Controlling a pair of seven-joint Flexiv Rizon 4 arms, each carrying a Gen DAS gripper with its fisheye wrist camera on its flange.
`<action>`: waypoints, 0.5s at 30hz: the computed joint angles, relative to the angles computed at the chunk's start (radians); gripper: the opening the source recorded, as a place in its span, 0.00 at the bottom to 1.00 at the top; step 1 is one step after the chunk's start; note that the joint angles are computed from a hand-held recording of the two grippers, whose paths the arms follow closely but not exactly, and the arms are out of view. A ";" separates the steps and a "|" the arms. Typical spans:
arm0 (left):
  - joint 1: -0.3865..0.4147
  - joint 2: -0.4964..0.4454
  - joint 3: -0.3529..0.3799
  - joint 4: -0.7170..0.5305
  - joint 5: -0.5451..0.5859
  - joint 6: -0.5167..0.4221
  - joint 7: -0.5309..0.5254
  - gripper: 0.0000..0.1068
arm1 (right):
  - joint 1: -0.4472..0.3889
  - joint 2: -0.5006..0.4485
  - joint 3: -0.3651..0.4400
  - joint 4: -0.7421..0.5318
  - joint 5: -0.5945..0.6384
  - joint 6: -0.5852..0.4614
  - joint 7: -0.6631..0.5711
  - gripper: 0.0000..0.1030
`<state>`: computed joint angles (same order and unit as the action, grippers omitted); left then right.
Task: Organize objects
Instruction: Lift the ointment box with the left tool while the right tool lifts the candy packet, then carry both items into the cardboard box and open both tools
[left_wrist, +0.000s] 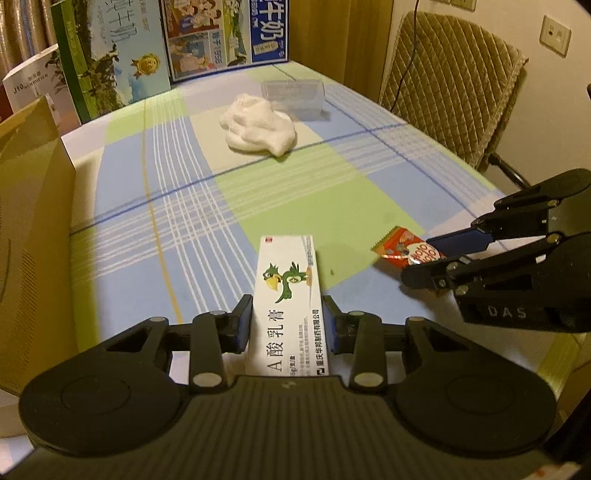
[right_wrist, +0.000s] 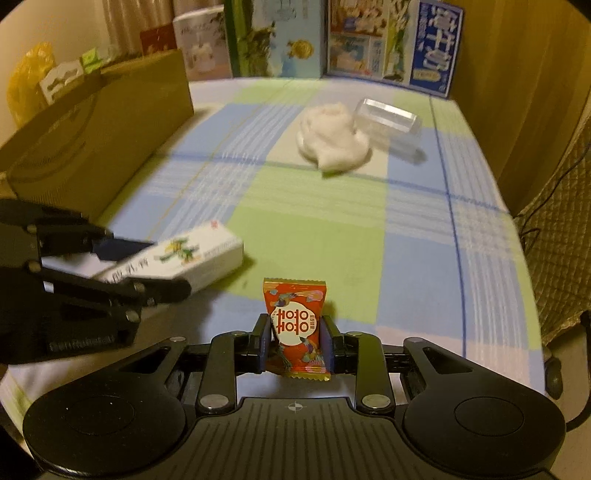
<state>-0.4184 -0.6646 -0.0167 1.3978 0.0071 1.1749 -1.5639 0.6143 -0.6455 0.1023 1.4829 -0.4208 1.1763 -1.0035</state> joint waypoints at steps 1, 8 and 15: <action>-0.001 0.003 0.000 0.001 0.000 0.002 -0.002 0.31 | 0.006 0.003 -0.008 -0.001 -0.004 0.004 0.011 0.24; -0.003 0.033 0.004 0.021 0.009 -0.003 -0.009 0.31 | 0.020 0.005 -0.021 -0.026 -0.013 0.000 0.063 0.24; 0.010 0.073 0.001 0.065 0.003 0.029 -0.022 0.31 | 0.037 -0.001 -0.038 -0.063 -0.032 0.052 0.098 0.24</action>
<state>-0.4083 -0.5920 -0.0160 1.4626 0.0105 1.2036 -1.5856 0.6517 -0.6465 0.0646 1.4200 -0.4531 1.2283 -0.9052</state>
